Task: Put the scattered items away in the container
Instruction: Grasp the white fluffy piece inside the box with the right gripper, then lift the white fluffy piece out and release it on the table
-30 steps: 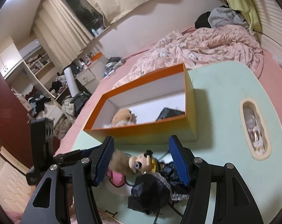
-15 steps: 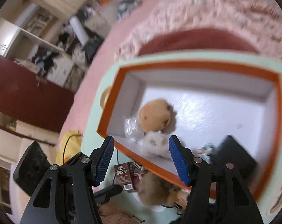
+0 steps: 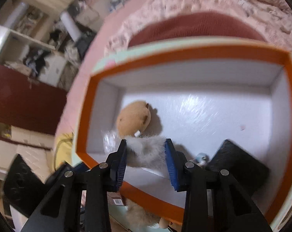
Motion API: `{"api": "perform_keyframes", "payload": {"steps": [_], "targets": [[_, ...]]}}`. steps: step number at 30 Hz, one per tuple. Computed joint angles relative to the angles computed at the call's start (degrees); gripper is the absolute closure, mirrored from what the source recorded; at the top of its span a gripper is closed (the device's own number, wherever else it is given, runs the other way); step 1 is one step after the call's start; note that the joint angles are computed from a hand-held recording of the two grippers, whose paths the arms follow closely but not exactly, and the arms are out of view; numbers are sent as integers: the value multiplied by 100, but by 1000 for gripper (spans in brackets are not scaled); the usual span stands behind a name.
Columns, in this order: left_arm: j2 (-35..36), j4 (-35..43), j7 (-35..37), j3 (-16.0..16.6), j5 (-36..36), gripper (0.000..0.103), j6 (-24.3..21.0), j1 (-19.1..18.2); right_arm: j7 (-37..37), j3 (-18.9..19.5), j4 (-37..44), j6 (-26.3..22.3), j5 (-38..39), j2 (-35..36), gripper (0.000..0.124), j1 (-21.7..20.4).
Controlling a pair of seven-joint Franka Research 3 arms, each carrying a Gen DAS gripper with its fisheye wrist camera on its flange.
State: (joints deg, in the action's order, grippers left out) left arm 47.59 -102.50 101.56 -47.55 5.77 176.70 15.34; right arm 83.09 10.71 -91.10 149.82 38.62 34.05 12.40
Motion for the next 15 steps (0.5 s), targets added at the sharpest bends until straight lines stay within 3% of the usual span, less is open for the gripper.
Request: {"api": "perform_keyframes", "payload": {"steps": [4, 6, 10, 12, 15], "targets": [[-4, 80, -52, 151, -1, 34, -48, -124, -1114, 542, -1079, 1249, 1119, -788, 89, -342], [43, 229, -48, 227, -24, 34, -158, -217, -2203, 1022, -1598, 1777, 2161, -1223, 89, -614], [59, 355, -50, 355, -142, 34, -187, -355, -3791, 1521, -1976, 2099, 3917, -1566, 89, -751], [67, 293, 32, 257, -183, 34, -175, -255, -4633, 1640, -2128, 2110, 4784, -1679, 89, -738], [55, 107, 246, 8, -193, 34, -164, 22, -5152, 1573, -2261, 2427, 5372, -1713, 89, -437]]}}
